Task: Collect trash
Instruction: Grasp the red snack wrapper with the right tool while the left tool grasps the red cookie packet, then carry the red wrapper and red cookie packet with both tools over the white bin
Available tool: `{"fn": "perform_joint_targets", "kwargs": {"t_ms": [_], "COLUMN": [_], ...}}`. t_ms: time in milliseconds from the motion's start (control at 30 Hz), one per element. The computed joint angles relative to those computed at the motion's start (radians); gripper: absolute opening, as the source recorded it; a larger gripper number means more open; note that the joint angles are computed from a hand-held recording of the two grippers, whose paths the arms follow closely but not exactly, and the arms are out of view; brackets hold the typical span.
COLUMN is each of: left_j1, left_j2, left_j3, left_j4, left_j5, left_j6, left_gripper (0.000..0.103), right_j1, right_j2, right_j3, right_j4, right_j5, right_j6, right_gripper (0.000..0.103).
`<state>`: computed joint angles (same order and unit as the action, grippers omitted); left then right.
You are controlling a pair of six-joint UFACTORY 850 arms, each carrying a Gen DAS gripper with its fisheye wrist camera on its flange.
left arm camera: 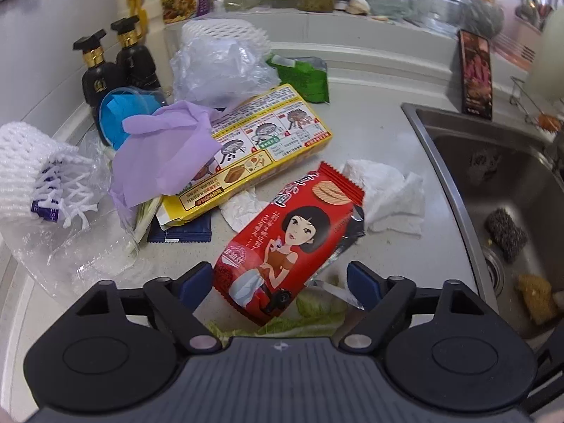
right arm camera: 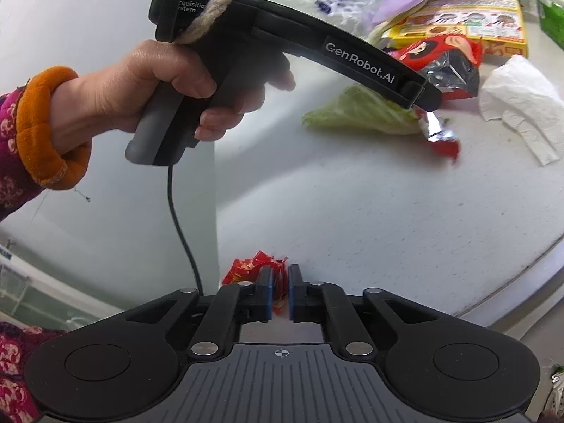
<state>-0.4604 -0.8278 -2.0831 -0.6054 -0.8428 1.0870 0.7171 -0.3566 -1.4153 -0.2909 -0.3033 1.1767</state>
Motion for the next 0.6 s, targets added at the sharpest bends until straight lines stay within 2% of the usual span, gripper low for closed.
{"fn": "perform_joint_targets", "kwargs": {"t_ms": [100,167,233,300,600], "left_j1": [-0.006,-0.01,-0.012,-0.014,0.003], "left_j2": [-0.006,-0.004,-0.005,-0.006,0.038], "left_j3": [-0.011,-0.009,-0.014,-0.02,0.039], "left_j4": [0.03,0.041,0.041,0.041,-0.028], "left_j5": [0.012,0.027,0.029,0.028,0.062], "left_j6": [-0.094,-0.143,-0.193,-0.241,-0.259], "left_gripper": [0.061,0.058,0.042,0.032,0.023], "right_j1": [0.004,0.003,0.005,0.007,0.018], "right_j2": [0.019,0.024,0.035,0.049,0.097], "right_j3": [0.021,0.031,0.043,0.058,0.097], "right_j4": [-0.141,-0.237,-0.307,-0.358,-0.526], "right_j5": [-0.024,-0.044,-0.066,-0.08,-0.109], "right_j6": [0.173,0.292,0.391,0.474,0.702], "right_gripper": [0.005,0.005,0.005,0.005,0.005]}}
